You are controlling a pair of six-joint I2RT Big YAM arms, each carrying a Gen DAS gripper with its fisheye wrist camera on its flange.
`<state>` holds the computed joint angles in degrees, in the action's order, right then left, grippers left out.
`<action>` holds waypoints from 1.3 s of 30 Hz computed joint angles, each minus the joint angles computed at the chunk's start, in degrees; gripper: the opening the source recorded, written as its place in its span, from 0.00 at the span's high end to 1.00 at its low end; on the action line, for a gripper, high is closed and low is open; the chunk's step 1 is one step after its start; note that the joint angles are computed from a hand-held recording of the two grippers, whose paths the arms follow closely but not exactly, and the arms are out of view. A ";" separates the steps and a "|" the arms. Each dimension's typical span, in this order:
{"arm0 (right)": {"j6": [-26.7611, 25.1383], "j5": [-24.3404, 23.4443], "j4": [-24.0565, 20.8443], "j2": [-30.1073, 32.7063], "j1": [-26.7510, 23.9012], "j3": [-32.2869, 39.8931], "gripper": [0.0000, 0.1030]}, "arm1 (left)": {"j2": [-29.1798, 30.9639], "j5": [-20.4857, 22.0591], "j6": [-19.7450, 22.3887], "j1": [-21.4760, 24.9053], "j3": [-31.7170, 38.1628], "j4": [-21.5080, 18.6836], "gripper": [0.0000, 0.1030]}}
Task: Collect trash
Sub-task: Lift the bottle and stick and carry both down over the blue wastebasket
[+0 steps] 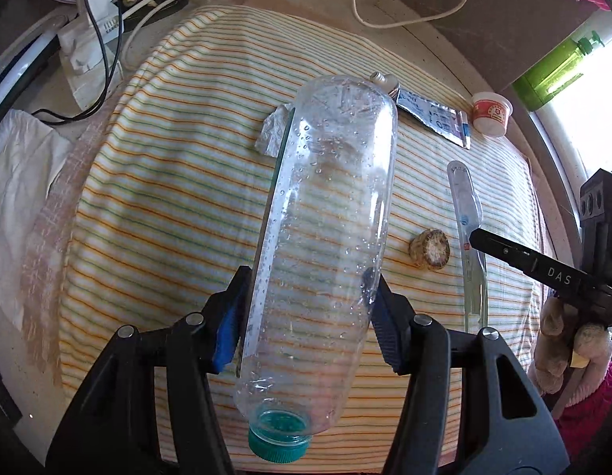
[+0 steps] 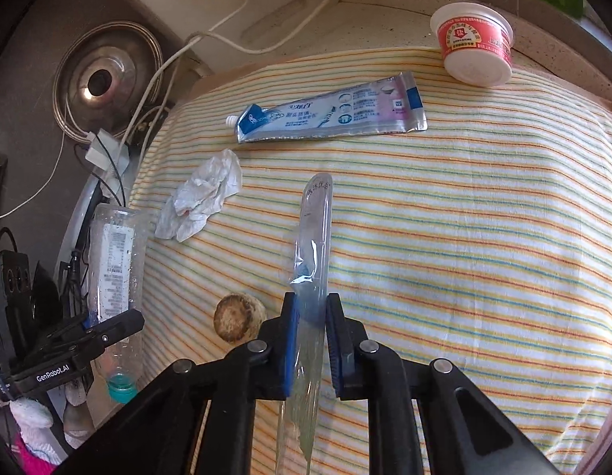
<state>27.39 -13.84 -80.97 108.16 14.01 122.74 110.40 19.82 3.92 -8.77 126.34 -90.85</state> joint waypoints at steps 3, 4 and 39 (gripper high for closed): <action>-0.14 -0.35 1.34 -2.97 0.13 -2.84 0.88 | -2.73 0.53 -0.15 0.98 -3.50 1.51 0.44; -0.13 -0.59 1.84 -4.17 0.10 -3.96 0.88 | -3.65 0.95 -0.26 1.36 -4.66 1.88 0.44; 12.39 -0.78 13.43 -21.36 15.46 -23.26 0.99 | -29.03 1.08 10.32 12.78 -36.55 6.13 0.44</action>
